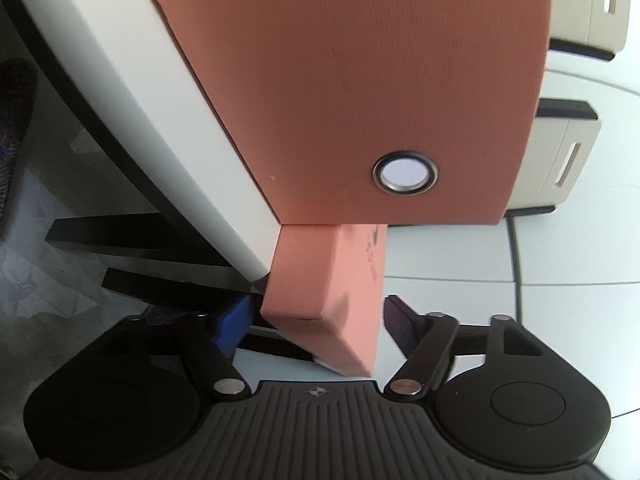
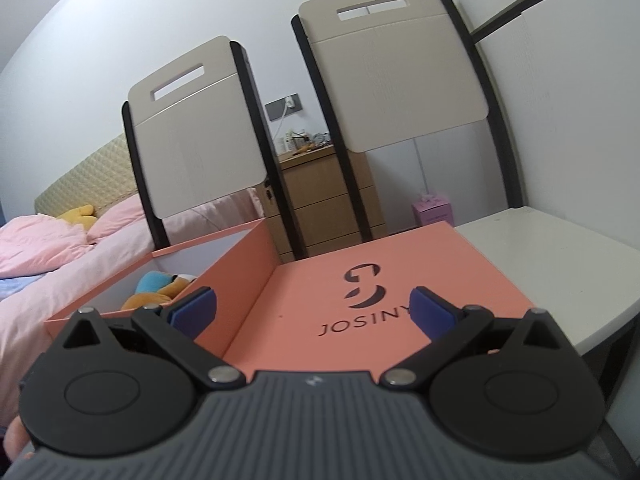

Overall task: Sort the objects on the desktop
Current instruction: 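Grasp the edge of the pink JOSINY lid with the left gripper and tilt it up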

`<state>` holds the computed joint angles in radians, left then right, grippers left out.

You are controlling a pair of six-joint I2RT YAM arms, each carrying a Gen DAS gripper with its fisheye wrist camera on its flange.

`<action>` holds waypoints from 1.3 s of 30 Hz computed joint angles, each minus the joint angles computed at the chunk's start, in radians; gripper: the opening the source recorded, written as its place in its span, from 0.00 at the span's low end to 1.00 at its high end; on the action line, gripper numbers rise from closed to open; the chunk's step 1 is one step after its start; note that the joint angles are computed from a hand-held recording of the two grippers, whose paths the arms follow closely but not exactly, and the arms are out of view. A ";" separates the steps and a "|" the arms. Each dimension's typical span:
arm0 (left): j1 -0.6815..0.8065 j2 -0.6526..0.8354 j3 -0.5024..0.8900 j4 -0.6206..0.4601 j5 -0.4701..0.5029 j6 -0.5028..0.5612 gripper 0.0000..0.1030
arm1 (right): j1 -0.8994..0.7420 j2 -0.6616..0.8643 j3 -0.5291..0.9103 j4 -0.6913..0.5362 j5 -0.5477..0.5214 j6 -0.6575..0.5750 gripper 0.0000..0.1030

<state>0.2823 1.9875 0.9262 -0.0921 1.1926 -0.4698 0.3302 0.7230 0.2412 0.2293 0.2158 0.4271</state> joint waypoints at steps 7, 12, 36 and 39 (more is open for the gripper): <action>-0.019 0.013 -0.016 0.051 -0.012 -0.027 0.45 | -0.012 0.015 0.005 0.010 -0.026 0.024 1.00; -0.021 -0.007 -0.064 0.072 0.009 -0.002 0.44 | -0.009 0.002 0.006 -0.011 0.001 0.029 1.00; 0.102 -0.052 -0.081 -0.205 0.070 0.355 0.56 | -0.458 -0.341 -0.061 -0.286 -0.377 0.011 1.00; 0.069 -0.041 -0.079 -0.151 0.076 0.311 0.48 | -0.535 -0.353 -0.061 -0.305 -0.443 -0.005 1.00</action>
<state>0.3508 1.9461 0.8470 -0.2429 1.2683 -0.1589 -0.2046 0.3697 0.1798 -0.0762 -0.2270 0.4221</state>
